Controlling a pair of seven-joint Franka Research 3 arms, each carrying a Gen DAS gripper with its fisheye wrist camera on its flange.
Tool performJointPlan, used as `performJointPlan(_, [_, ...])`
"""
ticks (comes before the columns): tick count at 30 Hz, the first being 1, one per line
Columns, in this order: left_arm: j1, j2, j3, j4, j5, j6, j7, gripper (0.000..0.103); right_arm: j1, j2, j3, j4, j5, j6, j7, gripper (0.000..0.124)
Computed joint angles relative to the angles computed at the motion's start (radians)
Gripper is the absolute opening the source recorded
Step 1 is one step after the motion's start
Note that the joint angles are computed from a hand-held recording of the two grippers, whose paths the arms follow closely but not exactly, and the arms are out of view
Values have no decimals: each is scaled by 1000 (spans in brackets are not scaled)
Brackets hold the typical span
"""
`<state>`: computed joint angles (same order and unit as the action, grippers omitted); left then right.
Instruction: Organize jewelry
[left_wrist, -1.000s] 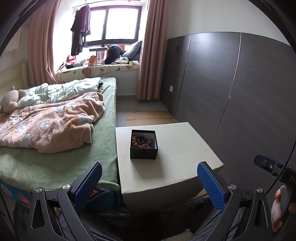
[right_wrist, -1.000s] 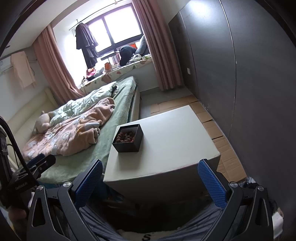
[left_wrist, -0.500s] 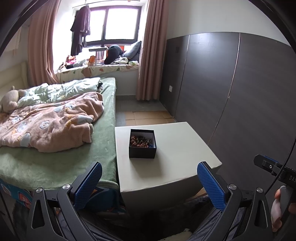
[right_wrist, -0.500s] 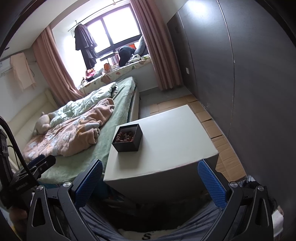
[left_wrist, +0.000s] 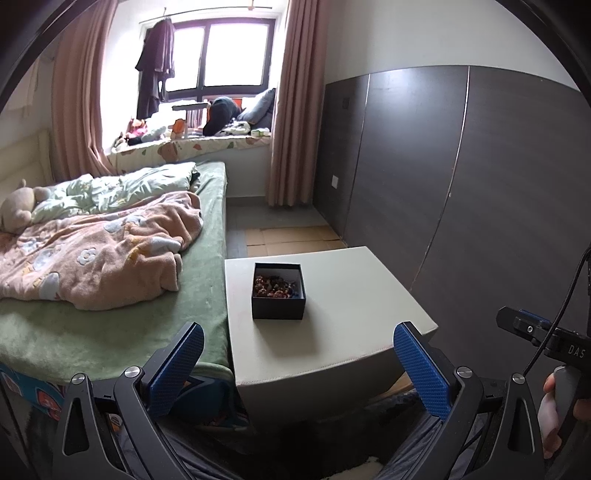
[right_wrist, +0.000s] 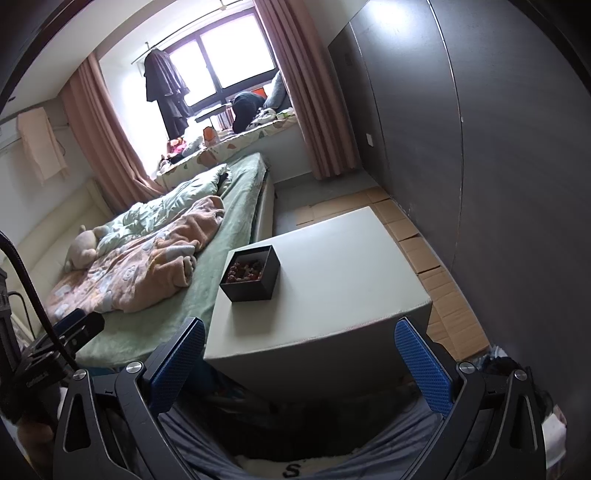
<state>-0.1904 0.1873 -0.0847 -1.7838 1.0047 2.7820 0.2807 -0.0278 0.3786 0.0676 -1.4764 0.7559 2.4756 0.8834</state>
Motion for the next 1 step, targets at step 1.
performJointPlan(1, [1,1,0,1,-3,1,2,103,0,0,1,0,1,2,-2,103])
